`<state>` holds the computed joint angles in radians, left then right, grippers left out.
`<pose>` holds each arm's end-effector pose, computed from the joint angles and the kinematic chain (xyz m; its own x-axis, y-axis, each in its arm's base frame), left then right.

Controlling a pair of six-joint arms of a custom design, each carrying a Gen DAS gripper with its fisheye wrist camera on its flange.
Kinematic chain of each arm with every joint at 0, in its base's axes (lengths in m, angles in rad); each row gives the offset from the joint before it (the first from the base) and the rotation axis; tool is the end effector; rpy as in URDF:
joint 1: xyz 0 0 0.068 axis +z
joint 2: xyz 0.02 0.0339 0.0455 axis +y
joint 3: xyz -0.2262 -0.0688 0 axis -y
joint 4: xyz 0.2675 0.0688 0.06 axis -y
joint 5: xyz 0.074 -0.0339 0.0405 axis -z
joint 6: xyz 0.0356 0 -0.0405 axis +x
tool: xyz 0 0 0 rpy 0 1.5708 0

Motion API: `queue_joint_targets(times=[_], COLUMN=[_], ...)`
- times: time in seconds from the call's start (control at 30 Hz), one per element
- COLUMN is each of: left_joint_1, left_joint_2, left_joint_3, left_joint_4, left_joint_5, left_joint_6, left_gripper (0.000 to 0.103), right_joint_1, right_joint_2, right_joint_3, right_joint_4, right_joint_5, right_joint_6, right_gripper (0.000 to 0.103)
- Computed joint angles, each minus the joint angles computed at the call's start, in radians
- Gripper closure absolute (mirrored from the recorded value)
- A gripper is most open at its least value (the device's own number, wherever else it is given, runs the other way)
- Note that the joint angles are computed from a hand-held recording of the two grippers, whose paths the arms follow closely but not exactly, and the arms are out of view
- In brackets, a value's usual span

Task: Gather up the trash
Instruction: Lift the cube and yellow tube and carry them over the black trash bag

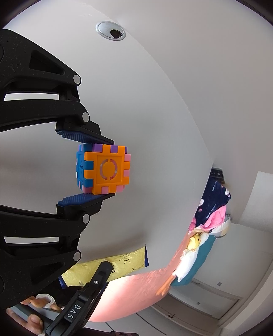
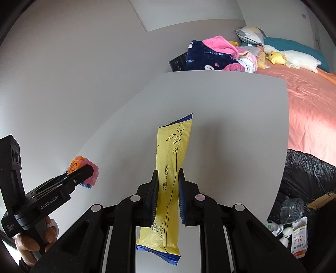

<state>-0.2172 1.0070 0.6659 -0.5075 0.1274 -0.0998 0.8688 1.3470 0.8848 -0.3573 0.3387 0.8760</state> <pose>0.2368 -0.0569 0.1897 -0.7586 0.0662 -0.6482 0.2213 0.9619 -0.1607 0.2088 0.2286 0.1899 -0.7429 0.2436 -0.6235 -0.0048 0.9295 0.3689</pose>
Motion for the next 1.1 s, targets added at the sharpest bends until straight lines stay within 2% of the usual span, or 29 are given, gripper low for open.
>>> queue_joint_targets(times=[0.23, 0.63, 0.87, 1.1], left_joint_1=[-0.094, -0.293, -0.4, -0.504], left_joint_2=[-0.104, -0.177, -0.163, -0.086], left_joint_3=[-0.044, -0.073, -0.055, -0.015], left_joint_4=[-0.046, -0.08, -0.083, -0.053], left_joint_5=[-0.043, -0.133, -0.177, -0.214], left_joint_6=[-0.042, -0.135, -0.183, -0.215], left_gripper=[0.062, 0.062, 0.062, 0.062], right_joint_1=[0.028, 0.101, 0.158, 0.209], right_joint_2=[-0.149, -0.408, -0.566, -0.727], right_joint_3=[-0.097, -0.239, -0.302, -0.341], right_joint_4=[-0.044, -0.175, -0.289, -0.444], right_joint_5=[0.047, 0.148, 0.217, 0.29], right_joint_6=[0.039, 0.129, 0.196, 0.276], right_gripper=[0.085, 0.085, 0.085, 0.085])
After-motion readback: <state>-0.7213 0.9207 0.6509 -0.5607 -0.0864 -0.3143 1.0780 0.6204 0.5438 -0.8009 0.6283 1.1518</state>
